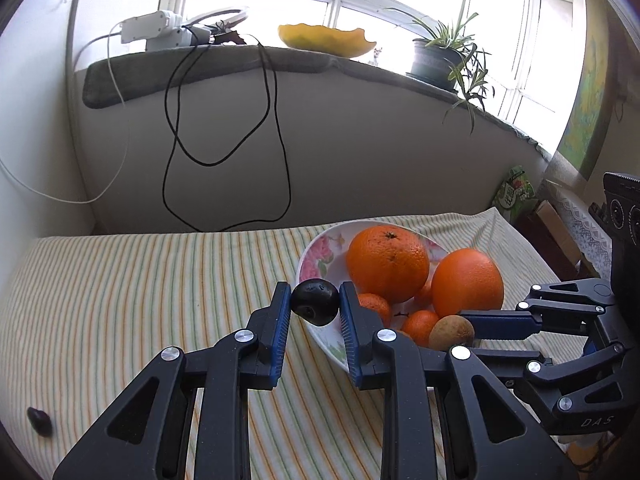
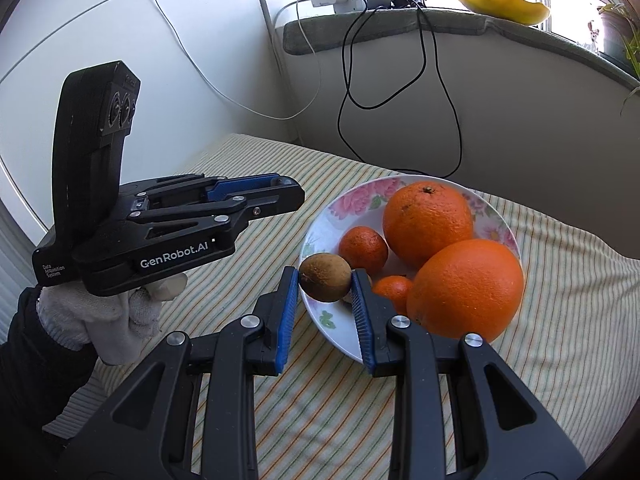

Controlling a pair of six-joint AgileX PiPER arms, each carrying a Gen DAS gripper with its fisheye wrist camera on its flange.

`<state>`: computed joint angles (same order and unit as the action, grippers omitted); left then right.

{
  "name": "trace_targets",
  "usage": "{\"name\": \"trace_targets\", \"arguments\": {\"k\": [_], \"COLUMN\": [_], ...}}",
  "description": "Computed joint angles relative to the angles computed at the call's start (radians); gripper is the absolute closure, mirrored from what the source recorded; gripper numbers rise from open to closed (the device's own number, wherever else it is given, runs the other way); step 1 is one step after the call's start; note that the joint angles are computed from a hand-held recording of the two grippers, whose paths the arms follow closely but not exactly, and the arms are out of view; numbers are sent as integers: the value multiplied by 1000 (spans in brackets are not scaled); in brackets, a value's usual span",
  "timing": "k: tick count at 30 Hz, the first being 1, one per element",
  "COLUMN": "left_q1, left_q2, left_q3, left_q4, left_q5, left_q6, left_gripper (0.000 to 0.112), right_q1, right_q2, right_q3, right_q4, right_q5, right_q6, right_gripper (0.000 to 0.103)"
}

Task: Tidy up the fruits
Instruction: 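Lift the dark plum and brown kiwi and carry both over the bowl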

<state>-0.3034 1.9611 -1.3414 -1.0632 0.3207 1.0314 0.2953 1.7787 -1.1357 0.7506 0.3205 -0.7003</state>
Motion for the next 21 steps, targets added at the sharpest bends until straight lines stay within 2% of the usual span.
{"name": "trace_targets", "arguments": {"k": [11, 21], "left_q1": [-16, -16], "left_q2": [90, 135], "left_q3": [-151, -211], "left_q4": [150, 181], "left_q5": [43, 73], "left_q6": [-145, -180], "left_gripper": [90, 90], "right_q1": [-7, -15], "right_q2": [22, 29], "right_q3": [-39, -62], "right_q4": [-72, -128], "right_q5": [12, 26], "right_q6": [66, 109], "right_gripper": [75, 75]}}
